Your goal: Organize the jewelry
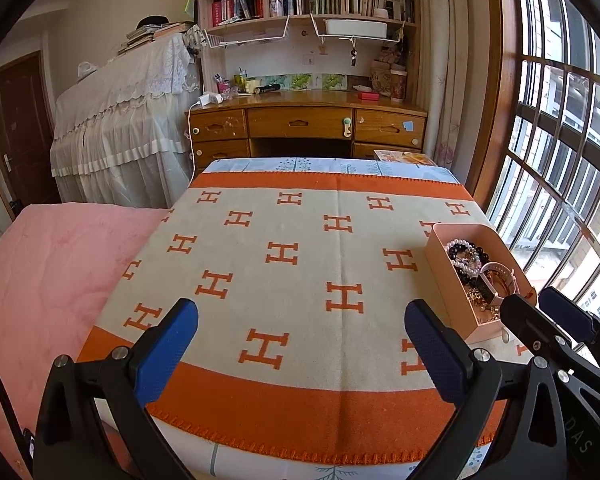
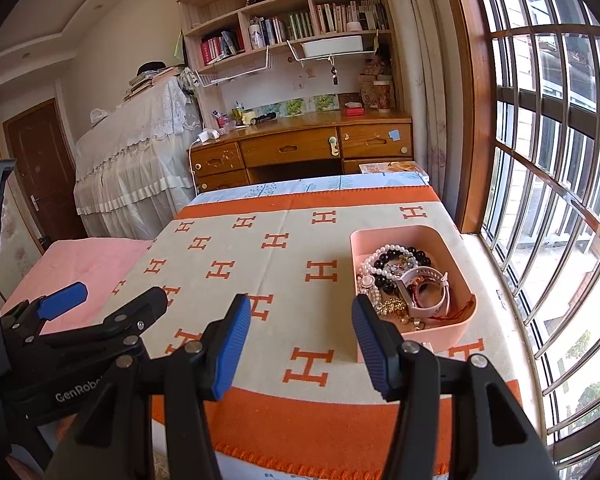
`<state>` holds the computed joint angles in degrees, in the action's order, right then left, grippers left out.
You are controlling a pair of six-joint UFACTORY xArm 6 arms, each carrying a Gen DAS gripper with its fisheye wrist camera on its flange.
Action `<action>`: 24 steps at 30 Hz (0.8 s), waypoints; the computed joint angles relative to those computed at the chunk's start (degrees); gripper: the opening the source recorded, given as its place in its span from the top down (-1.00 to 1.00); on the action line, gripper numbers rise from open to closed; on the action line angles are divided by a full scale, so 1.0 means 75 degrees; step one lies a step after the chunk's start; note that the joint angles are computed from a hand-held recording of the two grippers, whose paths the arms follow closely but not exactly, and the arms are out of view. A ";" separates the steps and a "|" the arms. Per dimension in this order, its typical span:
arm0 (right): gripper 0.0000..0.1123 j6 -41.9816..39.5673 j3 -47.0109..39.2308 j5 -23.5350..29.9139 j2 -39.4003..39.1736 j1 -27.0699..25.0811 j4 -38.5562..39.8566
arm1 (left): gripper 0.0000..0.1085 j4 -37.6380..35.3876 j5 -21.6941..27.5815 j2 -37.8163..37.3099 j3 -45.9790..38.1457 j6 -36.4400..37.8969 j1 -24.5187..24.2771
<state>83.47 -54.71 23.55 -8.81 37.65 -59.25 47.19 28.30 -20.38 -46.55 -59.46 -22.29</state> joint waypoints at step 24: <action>0.05 -0.0108 -0.0152 -0.0021 0.0182 -0.0021 0.0171 | -0.88 -0.0003 0.0031 0.0117 -0.0073 -0.0020 0.0022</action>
